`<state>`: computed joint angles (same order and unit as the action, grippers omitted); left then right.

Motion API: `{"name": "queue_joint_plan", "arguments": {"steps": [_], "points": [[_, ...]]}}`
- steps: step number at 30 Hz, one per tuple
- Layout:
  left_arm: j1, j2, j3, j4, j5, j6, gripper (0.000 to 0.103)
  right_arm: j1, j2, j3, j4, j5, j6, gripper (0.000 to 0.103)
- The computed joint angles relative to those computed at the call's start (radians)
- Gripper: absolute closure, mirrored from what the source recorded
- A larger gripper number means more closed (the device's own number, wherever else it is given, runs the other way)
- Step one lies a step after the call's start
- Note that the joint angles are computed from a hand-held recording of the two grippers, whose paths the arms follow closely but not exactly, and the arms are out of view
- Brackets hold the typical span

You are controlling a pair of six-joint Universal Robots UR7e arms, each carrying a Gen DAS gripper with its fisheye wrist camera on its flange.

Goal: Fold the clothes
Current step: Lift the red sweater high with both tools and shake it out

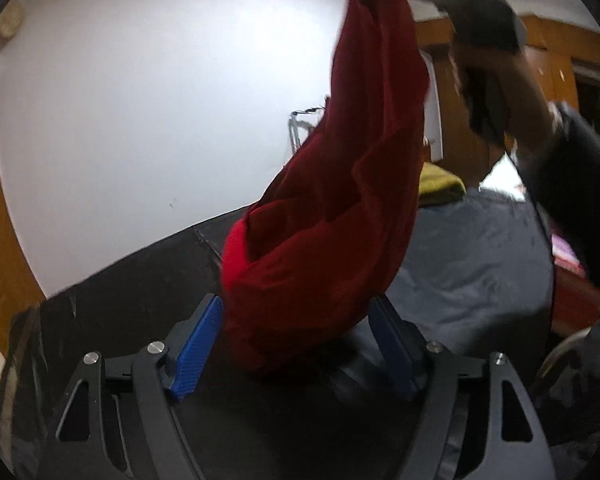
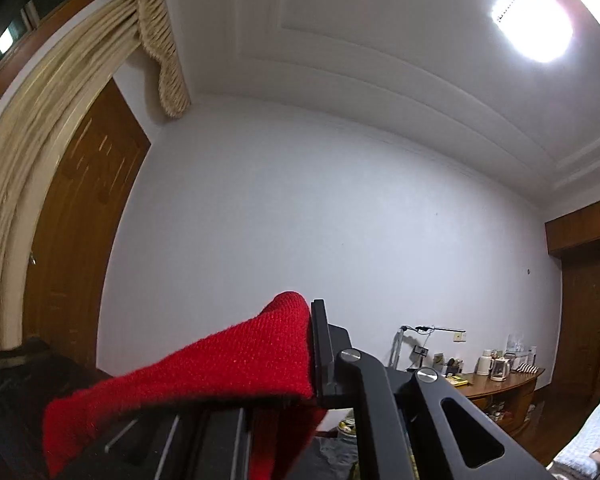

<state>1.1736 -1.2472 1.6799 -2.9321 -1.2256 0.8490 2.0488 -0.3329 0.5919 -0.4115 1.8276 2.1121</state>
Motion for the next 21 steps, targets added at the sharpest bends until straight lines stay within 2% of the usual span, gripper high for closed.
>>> {"name": "queue_joint_plan", "arguments": {"steps": [4,12,17,21], "points": [[0.001,0.033,-0.043,0.002,-0.022,0.053,0.024,0.013,-0.025,0.048,-0.048,-0.014,-0.012,0.095],[-0.022,0.064,-0.075,0.027,-0.072,0.155,0.024,0.03,-0.044,0.048,-0.092,-0.073,-0.014,0.095],[-0.039,0.063,-0.101,0.046,-0.154,0.121,0.022,0.057,-0.028,-0.026,-0.098,-0.124,-0.035,0.095],[-0.037,0.056,-0.145,0.131,-0.25,0.053,0.019,0.076,-0.01,-0.102,-0.066,-0.142,-0.037,0.095]]}}
